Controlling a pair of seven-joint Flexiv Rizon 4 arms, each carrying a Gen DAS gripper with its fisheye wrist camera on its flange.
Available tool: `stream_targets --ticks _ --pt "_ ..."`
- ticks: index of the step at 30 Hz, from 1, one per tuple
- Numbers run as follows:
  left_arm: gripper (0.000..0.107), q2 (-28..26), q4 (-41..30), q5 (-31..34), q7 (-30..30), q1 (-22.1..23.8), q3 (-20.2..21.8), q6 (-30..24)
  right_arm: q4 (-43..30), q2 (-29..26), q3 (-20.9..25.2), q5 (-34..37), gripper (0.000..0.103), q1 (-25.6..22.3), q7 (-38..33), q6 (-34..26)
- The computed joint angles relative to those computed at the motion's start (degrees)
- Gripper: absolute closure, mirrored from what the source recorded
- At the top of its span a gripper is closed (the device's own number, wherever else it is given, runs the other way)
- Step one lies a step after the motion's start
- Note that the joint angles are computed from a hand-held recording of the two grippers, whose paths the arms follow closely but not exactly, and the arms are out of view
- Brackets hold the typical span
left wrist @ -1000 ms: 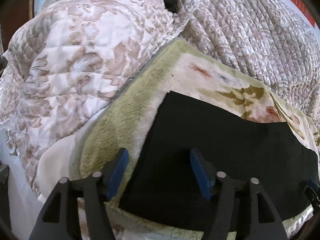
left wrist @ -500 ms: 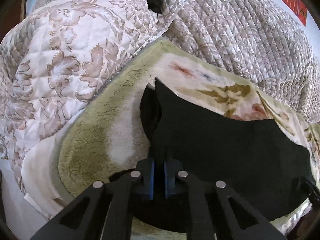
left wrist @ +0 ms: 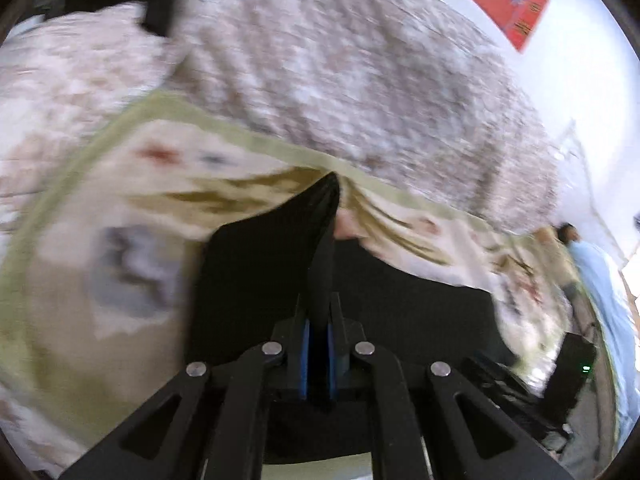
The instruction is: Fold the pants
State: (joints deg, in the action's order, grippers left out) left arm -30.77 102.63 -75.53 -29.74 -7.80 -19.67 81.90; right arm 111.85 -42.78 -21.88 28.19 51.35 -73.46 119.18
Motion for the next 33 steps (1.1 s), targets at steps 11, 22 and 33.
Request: stream_targets --ticks 11,22,33 --pt "0.096 -8.9 -7.3 22.8 -18.2 -2.3 0.4 -15.2 2.8 1.6 0.5 3.8 0.034 -1.9 2.6 1.4" --pt "0.063 -3.4 -1.6 11.2 -3.3 0.6 -0.7 -0.5 0.6 1.9 13.7 -7.9 0.036 -13.8 3.4 2.6" --pt "0.063 -7.1 0.0 20.0 -8.6 6.5 -4.5 5.2 -8.4 -1.9 24.4 -26.7 0.057 -27.7 13.1 -6.6"
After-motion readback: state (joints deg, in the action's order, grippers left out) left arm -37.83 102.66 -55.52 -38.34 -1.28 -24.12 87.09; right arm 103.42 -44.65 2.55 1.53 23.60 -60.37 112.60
